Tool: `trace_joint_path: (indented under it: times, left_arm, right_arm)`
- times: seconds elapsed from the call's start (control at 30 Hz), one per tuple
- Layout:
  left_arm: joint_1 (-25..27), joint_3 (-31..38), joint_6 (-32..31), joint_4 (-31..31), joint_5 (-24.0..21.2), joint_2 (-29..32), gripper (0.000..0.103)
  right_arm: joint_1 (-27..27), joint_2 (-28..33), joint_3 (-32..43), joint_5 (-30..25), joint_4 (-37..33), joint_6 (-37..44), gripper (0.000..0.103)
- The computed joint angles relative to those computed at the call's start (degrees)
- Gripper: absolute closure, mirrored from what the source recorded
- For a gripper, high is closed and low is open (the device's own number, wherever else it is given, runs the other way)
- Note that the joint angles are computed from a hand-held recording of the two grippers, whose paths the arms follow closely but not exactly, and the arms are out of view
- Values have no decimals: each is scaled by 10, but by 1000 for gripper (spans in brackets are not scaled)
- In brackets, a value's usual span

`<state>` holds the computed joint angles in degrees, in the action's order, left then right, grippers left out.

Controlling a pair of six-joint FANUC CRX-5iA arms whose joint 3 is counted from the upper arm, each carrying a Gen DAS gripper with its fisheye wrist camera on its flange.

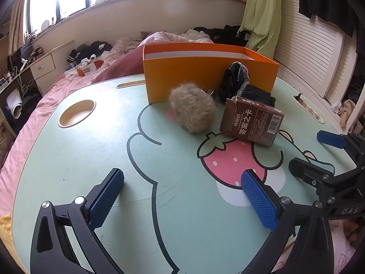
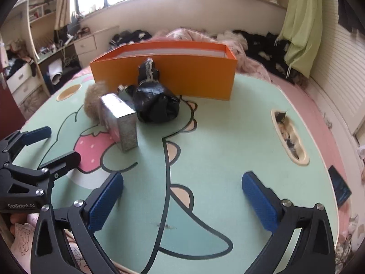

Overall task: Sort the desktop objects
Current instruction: 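Grasp the brown drink carton in the box with the right gripper, place it on table, then grasp the white fluff in the box with the left gripper, place it on table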

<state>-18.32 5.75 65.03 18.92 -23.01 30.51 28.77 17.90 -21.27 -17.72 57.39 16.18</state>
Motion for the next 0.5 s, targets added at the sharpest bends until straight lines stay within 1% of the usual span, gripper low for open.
trace_joint_path:
  times: [0.13, 0.27, 0.37, 0.4, 0.47, 0.5]
  left_arm:
    - [1, -1, -7, 5, -1, 0, 1]
    - [1, -7, -19, 20, 5, -1, 1]
    - [5, -41, -66, 91, 31, -10, 1]
    - [7, -46, -77, 108, 33, -12, 1]
    - [10, -45, -84, 118, 25, -13, 1]
    - [11, -51, -114, 148, 24, -17, 1]
  right_arm:
    - [-15, -1, -13, 22, 52, -41, 0]
    - [-18, -3, -16, 25, 61, -47, 0]
    - [-17, -3, -16, 25, 58, -45, 0]
    - [-16, -3, -16, 24, 57, -45, 0]
    - [-16, -3, -15, 25, 54, -44, 0]
    - [-14, -4, -15, 24, 52, -42, 0]
